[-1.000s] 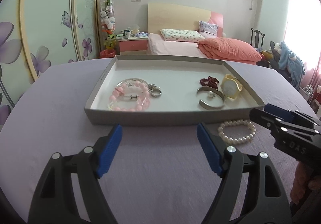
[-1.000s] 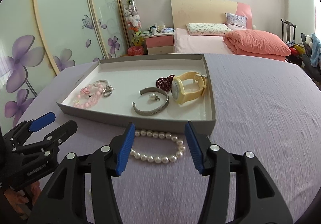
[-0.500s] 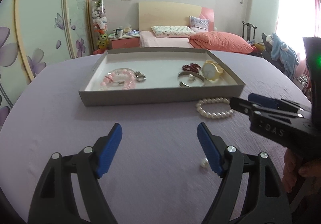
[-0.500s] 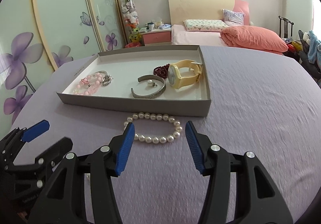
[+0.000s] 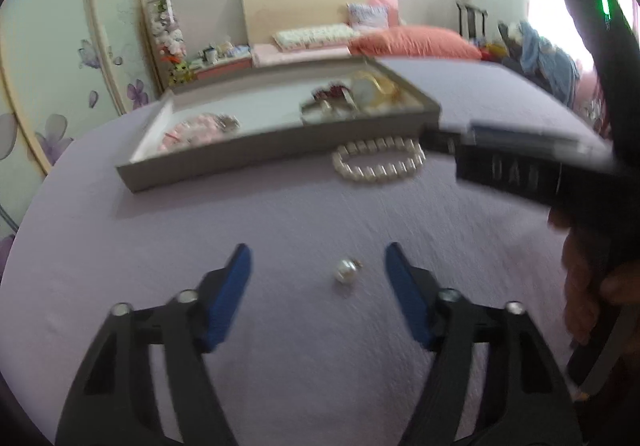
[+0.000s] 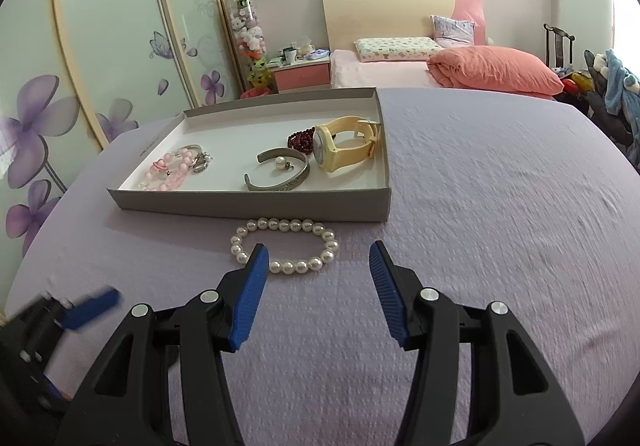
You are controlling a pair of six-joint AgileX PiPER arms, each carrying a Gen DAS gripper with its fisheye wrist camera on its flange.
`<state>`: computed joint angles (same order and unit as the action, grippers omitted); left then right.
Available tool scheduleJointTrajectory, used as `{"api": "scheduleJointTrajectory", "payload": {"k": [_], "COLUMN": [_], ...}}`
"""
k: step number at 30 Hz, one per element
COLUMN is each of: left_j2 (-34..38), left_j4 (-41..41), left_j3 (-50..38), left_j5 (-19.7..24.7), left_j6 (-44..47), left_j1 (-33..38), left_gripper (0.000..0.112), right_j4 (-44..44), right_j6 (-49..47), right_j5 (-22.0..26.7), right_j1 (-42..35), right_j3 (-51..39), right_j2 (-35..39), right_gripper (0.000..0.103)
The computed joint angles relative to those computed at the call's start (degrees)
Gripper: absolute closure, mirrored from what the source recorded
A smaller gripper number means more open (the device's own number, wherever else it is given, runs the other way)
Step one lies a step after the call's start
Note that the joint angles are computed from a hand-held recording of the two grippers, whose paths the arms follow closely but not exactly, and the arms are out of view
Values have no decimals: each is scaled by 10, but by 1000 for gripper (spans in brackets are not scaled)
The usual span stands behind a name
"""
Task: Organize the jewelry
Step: 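Lower the left tool onto the white pearl earring and close it, then grasp the white pearl bracelet with the right tool while the left tool holds the earring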
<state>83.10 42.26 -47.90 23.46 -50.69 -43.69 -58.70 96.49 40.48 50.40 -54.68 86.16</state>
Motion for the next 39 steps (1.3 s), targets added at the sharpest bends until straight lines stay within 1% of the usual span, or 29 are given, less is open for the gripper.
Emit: {"api": "scheduleJointTrajectory", "payload": {"k": [1,2,4,6,7,8,11,16,18,21,23,24,27,28,30,35,36,38,39], "left_j2": [8,6,4,6,9,11,20,19,18,20,21,22,27,29,34,38,40,42,43], "left_j4": [-23,-35,-14,-31,-41,-55,-130,-218,-287,-307,-336,-333,-327,-311,-304,-305,-307,-310,-310], "left_j3": [-4,-2,2,3,0,-2,-16,-16,-15,-25,-30,-33,-43,-46,-53,-59,-62,-63,-64], "left_j5": [1,-3,-4,-7,-7,-8,-10,-28,-38,-28,-22,-18,-7,-2,2,4,4,3,4], "left_j6": [23,32,1,20,31,48,129,209,271,283,308,304,296,279,275,280,283,286,286], "left_j1": [-2,0,-2,0,2,3,17,45,66,81,93,95,100,100,106,110,112,114,114], "left_gripper": [61,61,62,65,70,78,87,98,98,98,98,98,98,98,98,98,98,98,98], "right_j4": [-2,-2,-2,-2,-2,-1,2,21,31,52,56,67,115,124,136,186,184,183,179], "right_j6": [3,3,0,-3,-5,-5,-6,-31,-44,-73,-71,-82,-136,-147,-162,-221,-221,-227,-225], "right_j5": [-1,-3,-5,-3,-3,-4,-11,-25,-34,-46,-58,-62,-69,-69,-53,-45,-38,-15,-2], "right_j1": [0,-1,-1,0,0,-1,-6,-15,-18,-23,-28,-31,-41,-43,-44,-60,-57,-50,-45], "right_j3": [2,5,6,6,5,5,5,-7,-14,-23,-25,-29,-51,-58,-73,-110,-117,-132,-138], "right_j2": [-2,-5,-7,-7,-7,-6,-5,10,19,31,34,38,57,62,73,102,107,116,120], "right_gripper": [50,50,50,50,50,50,50,50,50,49,42,40,39,39,39,39,39,40,51]}}
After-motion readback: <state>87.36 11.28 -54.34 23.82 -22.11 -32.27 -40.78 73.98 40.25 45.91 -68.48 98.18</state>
